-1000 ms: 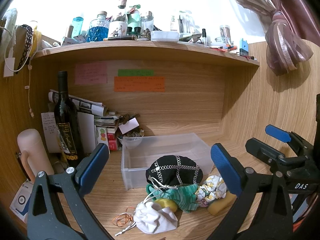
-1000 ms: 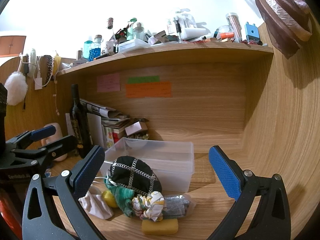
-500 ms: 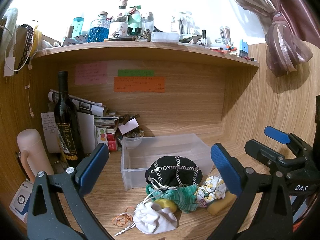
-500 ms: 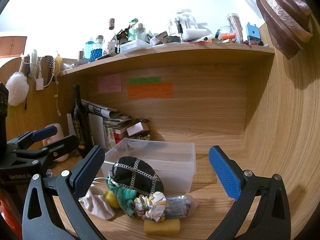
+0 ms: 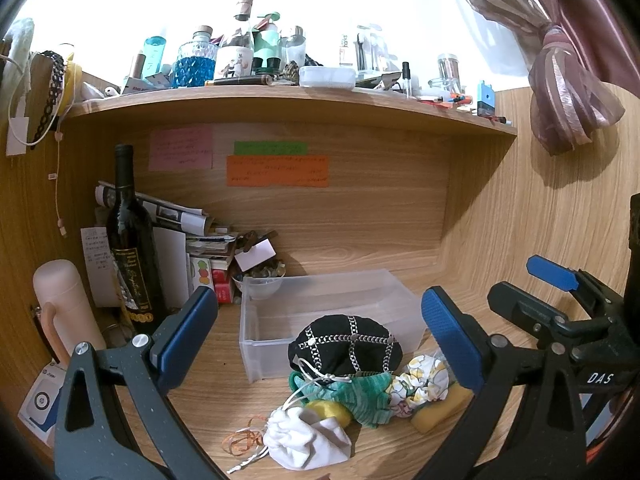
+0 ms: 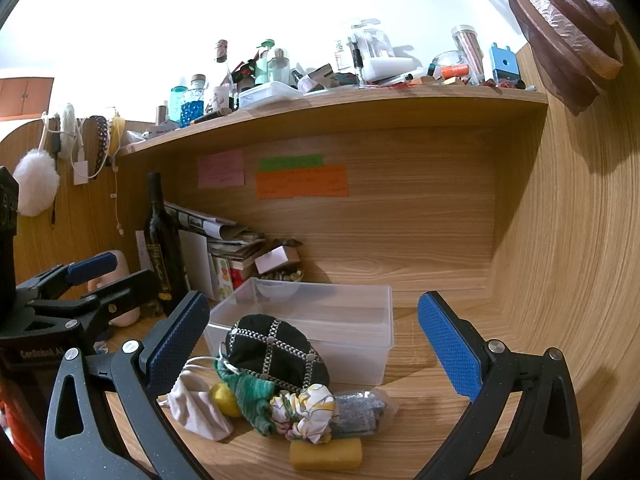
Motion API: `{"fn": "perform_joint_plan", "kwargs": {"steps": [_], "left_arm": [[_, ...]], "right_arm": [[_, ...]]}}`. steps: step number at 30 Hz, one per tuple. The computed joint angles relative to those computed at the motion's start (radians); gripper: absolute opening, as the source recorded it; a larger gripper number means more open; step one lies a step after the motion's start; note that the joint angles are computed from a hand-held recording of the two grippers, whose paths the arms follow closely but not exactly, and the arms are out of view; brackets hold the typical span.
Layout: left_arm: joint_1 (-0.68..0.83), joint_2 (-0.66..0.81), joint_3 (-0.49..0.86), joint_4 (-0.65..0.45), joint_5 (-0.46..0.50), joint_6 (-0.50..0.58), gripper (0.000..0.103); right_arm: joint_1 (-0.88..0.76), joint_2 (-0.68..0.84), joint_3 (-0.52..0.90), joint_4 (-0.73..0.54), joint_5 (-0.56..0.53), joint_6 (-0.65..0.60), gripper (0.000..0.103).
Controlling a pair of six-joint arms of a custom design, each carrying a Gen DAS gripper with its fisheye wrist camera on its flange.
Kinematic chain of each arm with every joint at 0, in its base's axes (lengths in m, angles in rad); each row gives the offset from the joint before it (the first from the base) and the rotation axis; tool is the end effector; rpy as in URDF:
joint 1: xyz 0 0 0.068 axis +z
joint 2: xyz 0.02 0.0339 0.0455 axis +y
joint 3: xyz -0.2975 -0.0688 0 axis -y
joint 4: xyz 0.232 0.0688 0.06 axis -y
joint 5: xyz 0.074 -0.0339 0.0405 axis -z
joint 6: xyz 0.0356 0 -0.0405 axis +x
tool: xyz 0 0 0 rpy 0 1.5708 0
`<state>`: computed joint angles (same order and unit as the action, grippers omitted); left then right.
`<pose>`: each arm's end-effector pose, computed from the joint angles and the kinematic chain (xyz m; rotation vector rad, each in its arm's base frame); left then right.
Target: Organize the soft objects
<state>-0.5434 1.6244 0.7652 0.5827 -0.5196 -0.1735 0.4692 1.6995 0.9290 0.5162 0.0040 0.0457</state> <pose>0.2949 -0.1575 0.2454 -0.0240 1.8100 -0.0288 0.3323 0.1683 0.2624 -0.3839 1.7994 0.3587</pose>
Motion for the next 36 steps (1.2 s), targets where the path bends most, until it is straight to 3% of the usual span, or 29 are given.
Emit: {"fn": "perform_joint_plan", "kwargs": {"steps": [18,29,31,33,36], "left_arm": [[-0.001,0.002,0.005,-0.001,-0.002,0.002,0.103],[0.043,0.012,-0.028,0.001,0.078,0.006,0.103],[0.058,0.017,-0.035,-0.013,0.095,-0.014,0.099],[0.073,0.027,-0.028,-0.049,0.111,-0.035,0.084],[0.113,0.048,-0.027,-0.090,0.167,-0.082,0.082]], "right_arm": [[-0.006,0.005,-0.001,0.007,-0.009,0.000,0.103],[-0.012,0.040,0.012,0.006,0.012,-0.014,0.103],[-0.019,0.054,0.018,-0.009,0.002,-0.016,0.102],[-0.029,0.071,0.029,-0.038,-0.014,-0.017,0.097],[-0.048,0.102,0.050,-0.098,-0.050,-0.011,0.087]]}}
